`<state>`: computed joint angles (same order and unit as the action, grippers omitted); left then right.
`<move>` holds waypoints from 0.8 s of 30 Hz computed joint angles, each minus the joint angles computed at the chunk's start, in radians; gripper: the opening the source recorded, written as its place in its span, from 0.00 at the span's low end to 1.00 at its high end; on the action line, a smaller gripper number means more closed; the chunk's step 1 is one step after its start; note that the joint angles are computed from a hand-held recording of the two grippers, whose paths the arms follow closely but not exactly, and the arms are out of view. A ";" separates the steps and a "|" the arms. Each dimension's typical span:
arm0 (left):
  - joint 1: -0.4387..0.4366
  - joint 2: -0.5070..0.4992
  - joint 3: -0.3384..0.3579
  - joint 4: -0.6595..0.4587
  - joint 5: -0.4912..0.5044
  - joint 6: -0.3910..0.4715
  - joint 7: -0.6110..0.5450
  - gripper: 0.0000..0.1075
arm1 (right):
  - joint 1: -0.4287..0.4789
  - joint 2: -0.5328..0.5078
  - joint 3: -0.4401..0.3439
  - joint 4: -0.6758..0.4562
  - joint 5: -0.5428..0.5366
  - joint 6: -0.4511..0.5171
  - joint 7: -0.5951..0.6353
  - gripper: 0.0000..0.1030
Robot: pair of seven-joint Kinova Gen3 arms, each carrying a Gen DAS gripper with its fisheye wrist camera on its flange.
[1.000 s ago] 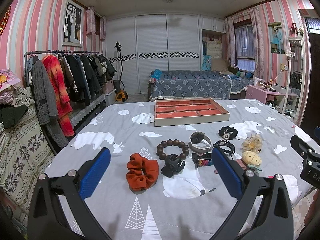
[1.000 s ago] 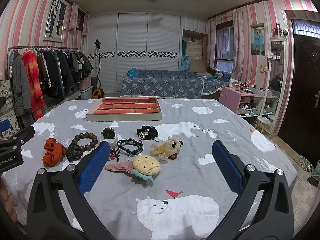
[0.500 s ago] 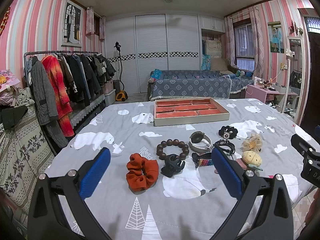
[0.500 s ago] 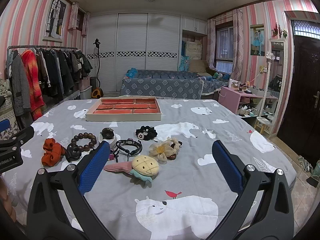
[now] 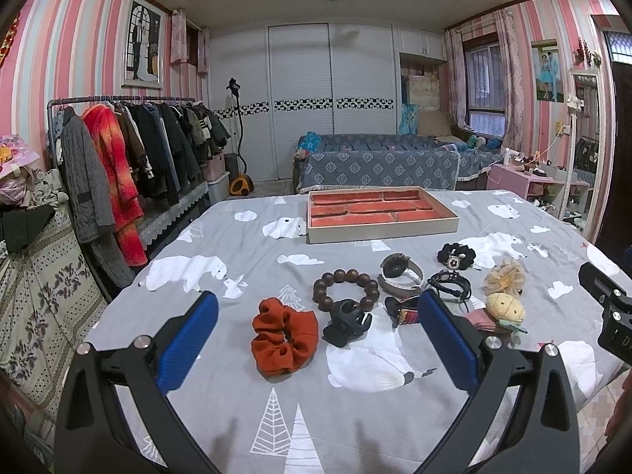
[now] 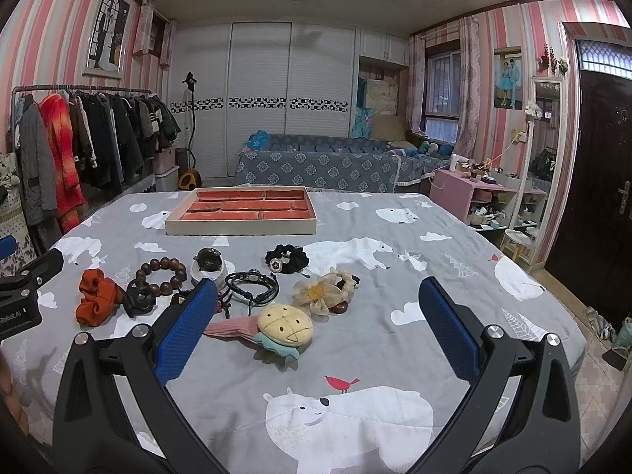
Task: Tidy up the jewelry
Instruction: 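Grasp the orange scrunchie with the left tool while the right tool grasps the plush pineapple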
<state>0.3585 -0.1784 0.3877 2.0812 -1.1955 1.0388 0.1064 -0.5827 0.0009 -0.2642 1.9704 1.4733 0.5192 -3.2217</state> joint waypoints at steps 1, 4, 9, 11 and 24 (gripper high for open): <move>-0.001 0.001 -0.004 0.002 0.001 -0.004 -0.003 0.92 | -0.002 0.007 -0.002 -0.005 -0.002 0.005 0.001 0.96; -0.010 0.003 -0.022 0.013 0.010 -0.027 -0.014 0.92 | -0.014 0.028 -0.004 -0.016 -0.012 0.036 0.008 0.96; -0.038 0.002 -0.047 0.040 0.016 -0.086 -0.026 0.92 | -0.042 0.070 0.002 -0.024 0.015 0.086 -0.009 0.96; -0.049 0.005 -0.057 0.048 0.018 -0.104 -0.034 0.92 | -0.049 0.084 0.008 -0.036 -0.003 0.088 0.012 0.96; -0.164 0.046 -0.161 0.061 0.073 -0.278 -0.151 0.92 | -0.105 0.209 0.073 -0.167 -0.168 0.101 0.203 0.96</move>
